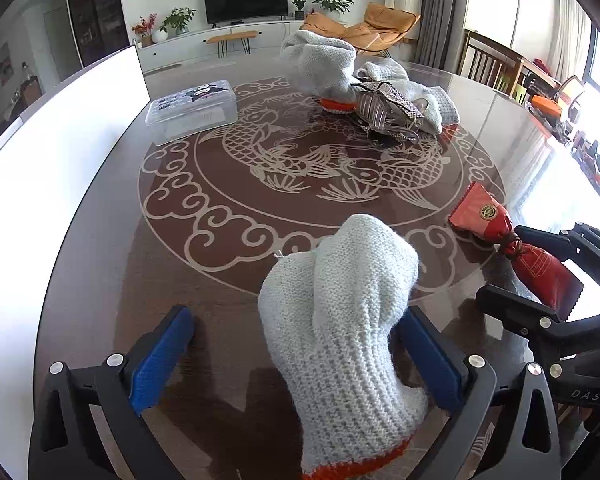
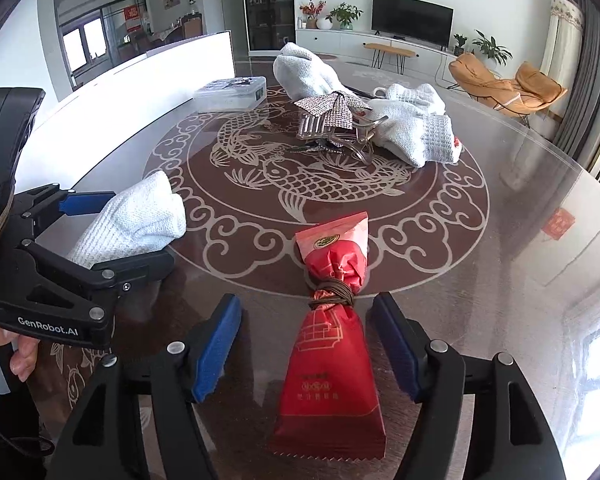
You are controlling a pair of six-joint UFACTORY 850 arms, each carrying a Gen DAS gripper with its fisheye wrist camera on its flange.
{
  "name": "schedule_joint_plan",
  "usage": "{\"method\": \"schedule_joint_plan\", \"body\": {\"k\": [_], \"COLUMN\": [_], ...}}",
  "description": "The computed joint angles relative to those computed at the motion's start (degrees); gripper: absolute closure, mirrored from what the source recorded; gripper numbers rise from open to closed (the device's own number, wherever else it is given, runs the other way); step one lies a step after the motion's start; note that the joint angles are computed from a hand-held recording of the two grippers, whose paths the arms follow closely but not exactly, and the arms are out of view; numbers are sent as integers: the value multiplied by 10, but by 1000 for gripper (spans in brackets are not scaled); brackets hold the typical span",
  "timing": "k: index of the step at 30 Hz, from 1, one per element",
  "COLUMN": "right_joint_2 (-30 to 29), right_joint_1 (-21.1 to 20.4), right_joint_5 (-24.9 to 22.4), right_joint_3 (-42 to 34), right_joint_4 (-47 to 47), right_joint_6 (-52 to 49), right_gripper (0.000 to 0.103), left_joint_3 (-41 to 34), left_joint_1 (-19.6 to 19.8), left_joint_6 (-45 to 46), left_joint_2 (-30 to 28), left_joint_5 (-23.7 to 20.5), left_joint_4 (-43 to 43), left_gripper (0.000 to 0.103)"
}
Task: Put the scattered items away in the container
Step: 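Grasp a white knit glove with the left gripper while the right gripper holds the red bag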
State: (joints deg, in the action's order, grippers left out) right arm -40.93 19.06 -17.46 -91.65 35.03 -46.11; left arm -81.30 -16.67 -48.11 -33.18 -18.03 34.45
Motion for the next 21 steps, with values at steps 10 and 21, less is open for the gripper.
{"method": "schedule_joint_plan", "body": {"k": [10, 21], "right_joint_2": [2, 1], "right_joint_1": [0, -11], "right_joint_5": [0, -25], "right_joint_3": [3, 2], "right_joint_4": [4, 102], "right_joint_6": [-6, -84], "right_gripper": [32, 32], "left_joint_3": [1, -1], "left_joint_1": [0, 1], "left_joint_6": [4, 14], "left_joint_2": [1, 0], "left_joint_5": [1, 1], "left_joint_4": [-4, -12], "left_gripper": [0, 0]}}
